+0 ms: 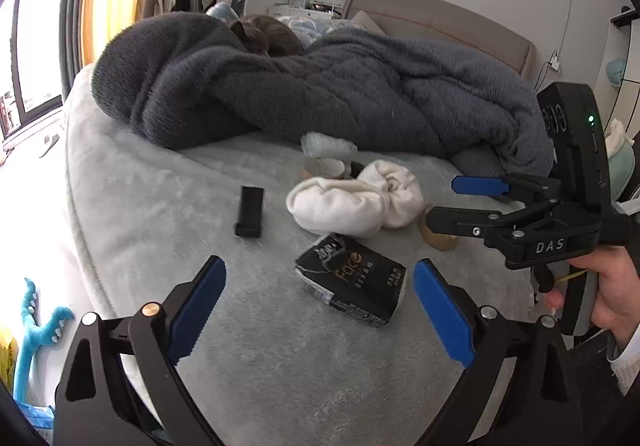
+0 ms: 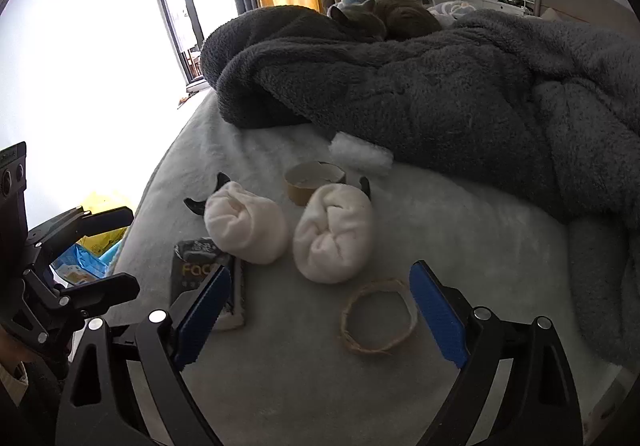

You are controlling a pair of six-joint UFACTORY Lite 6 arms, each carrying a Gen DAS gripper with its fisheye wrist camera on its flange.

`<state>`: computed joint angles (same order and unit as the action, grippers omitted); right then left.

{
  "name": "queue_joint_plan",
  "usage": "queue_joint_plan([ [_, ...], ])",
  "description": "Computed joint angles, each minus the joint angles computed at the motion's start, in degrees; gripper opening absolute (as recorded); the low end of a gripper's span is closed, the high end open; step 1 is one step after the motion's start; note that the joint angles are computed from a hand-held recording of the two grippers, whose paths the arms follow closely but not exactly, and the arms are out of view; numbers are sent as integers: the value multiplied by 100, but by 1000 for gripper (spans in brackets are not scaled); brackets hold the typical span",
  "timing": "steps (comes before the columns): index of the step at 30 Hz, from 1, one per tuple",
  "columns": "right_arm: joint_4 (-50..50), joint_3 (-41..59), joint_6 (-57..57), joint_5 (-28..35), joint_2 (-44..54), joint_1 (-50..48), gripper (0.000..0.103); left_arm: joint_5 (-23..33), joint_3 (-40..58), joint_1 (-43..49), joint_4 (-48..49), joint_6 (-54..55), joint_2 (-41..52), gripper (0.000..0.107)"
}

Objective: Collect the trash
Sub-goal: 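Grasp the black Face tissue pack with the left tool while the right tool grasps the tape core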

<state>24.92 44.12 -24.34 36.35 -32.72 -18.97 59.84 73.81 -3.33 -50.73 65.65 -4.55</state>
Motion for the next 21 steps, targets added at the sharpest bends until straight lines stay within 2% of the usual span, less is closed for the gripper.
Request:
queue_joint_plan([
  [7,492,-154,-781,259,-69,-609,92,-429,-245,-453,279,-224,-46,96],
  [21,782,-437,-1599,653,0,-1392,92,-1066,-499,-1218,772,-749,-11,96],
])
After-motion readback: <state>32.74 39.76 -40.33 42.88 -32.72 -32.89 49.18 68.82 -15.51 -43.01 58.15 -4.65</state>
